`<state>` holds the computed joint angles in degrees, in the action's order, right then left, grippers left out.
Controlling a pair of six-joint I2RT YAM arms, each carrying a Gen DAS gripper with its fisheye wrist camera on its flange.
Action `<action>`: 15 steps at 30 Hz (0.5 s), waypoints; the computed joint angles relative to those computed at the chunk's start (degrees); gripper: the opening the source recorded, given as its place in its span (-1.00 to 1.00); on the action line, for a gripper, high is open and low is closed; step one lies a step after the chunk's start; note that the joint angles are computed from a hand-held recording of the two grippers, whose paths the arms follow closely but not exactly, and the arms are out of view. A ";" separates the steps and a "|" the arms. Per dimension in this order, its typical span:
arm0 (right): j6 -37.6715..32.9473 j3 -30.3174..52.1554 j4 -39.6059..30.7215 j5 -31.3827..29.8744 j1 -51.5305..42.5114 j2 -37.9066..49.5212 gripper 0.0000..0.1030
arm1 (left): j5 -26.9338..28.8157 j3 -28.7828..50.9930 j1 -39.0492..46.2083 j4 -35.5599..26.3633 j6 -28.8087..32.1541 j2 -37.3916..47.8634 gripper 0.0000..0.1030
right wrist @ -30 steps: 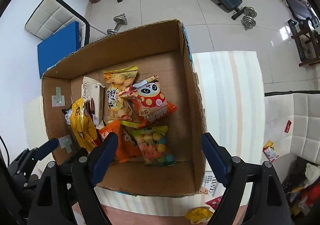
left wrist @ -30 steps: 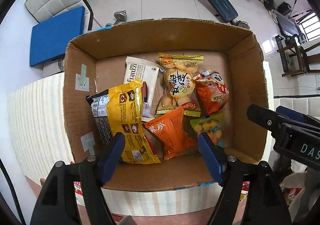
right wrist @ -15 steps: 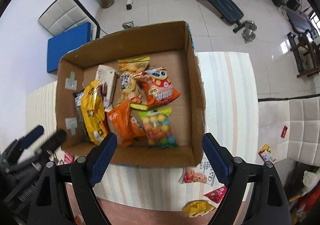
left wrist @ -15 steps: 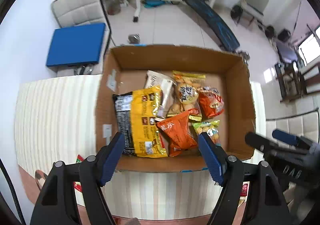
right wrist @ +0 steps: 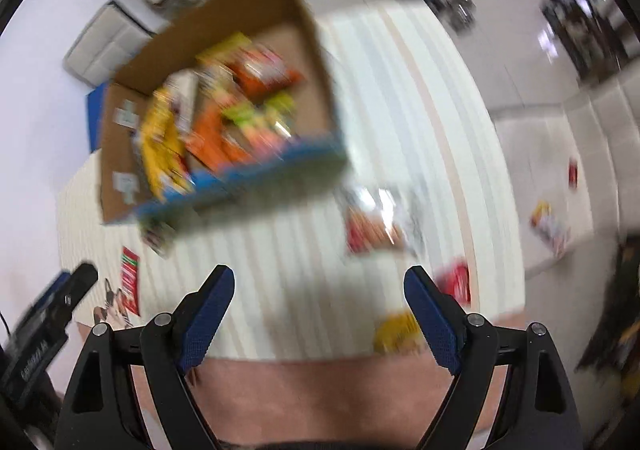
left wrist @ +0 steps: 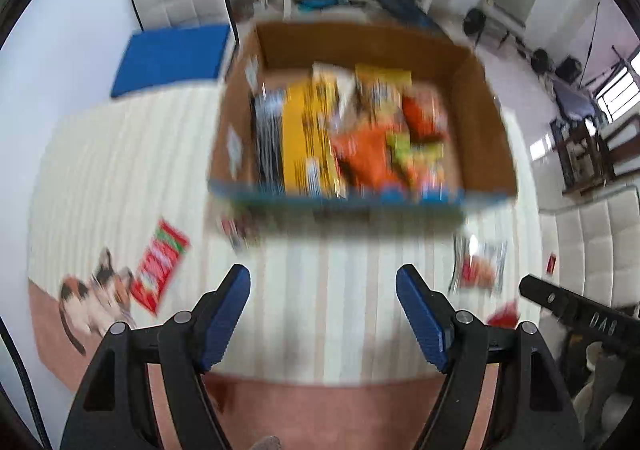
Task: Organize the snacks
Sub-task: 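Move both open tools back toward the remaining snacks on the table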
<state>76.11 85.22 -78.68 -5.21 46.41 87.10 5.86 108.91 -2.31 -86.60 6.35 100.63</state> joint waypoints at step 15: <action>38.76 -50.65 32.33 -10.12 11.53 -28.99 0.73 | -2.42 -32.84 -6.32 8.83 -3.36 -11.79 0.44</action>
